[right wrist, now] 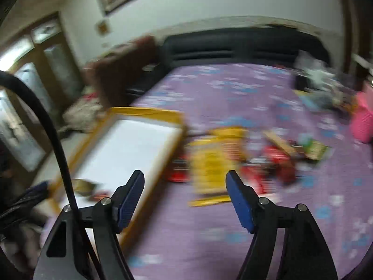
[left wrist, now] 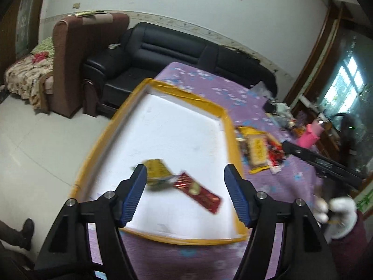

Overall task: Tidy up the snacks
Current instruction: 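Carry both snacks over the white box tray and release them inside, then move the left gripper to the yellow cracker packet and grasp it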

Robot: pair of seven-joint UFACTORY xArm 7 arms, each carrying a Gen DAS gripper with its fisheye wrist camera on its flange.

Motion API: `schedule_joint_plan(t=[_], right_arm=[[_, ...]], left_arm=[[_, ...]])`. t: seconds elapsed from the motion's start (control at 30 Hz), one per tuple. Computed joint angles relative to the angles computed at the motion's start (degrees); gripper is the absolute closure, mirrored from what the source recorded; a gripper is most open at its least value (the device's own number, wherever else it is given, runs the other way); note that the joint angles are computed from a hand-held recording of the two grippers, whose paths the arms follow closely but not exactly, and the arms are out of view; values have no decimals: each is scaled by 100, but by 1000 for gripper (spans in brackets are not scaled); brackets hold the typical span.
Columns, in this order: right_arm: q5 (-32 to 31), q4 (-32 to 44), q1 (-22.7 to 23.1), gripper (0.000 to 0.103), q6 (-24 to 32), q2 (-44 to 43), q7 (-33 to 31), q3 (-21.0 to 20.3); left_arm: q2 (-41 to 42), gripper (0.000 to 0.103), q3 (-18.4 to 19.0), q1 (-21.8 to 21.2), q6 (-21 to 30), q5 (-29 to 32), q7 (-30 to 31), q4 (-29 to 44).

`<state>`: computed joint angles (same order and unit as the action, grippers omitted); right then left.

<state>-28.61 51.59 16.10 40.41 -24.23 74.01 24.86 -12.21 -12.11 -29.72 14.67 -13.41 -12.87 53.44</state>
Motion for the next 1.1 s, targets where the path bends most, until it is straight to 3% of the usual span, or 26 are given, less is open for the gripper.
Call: schedule_joint_plan(t=[0.17, 0.4, 0.43, 0.47, 0.57, 0.6, 0.67, 0.73, 0.77, 0.83, 0.9, 1.0, 1.1], right_arm=[[-47, 734, -126, 32, 528, 902, -399, -229], [-1083, 3145, 450, 34, 2443, 3408, -1107, -416], [-1124, 3303, 570, 37, 2722, 3563, -1289, -469], [-1032, 3269, 617, 52, 2761, 3577, -1425, -520], [-559, 2624, 705, 65, 2677, 3053, -1671, -665], [-60, 2274, 678, 73, 2468, 2752, -1795, -727], [789, 1630, 730, 76, 2057, 2195, -1968, -893], [1250, 860, 821, 76, 1575, 1429, -2073, -1011], [1513, 357, 820, 76, 1015, 928, -2087, -1094], [1560, -531, 820, 69, 253, -158, -1703, -1195], [1365, -918, 354, 50, 443, -916, -1482, -740], [1448, -1199, 258, 50, 745, -1281, -1627, -635], [1659, -1440, 106, 52, 524, -1319, -1586, -715]], left_arm=[[183, 34, -128, -206, -146, -117, 61, 147], [367, 34, -327, 31, 11, 596, -688, 395], [361, 34, -322, 44, 14, 644, -749, 390], [338, 34, -329, 42, 16, 683, -804, 372], [317, 34, -281, -20, -21, 644, -730, 328], [341, 34, -280, -48, -31, 608, -722, 348], [354, 34, -190, -195, -61, 295, -463, 354], [369, 34, -180, -316, -85, 76, -258, 391], [376, 34, -198, -354, -82, 25, -193, 417], [415, 31, -246, -424, -44, -36, -91, 502], [482, 29, -326, -494, 48, -43, -36, 618], [671, 29, -510, -549, 226, 187, -188, 838], [876, 29, -629, -645, 400, 281, -384, 1033]])
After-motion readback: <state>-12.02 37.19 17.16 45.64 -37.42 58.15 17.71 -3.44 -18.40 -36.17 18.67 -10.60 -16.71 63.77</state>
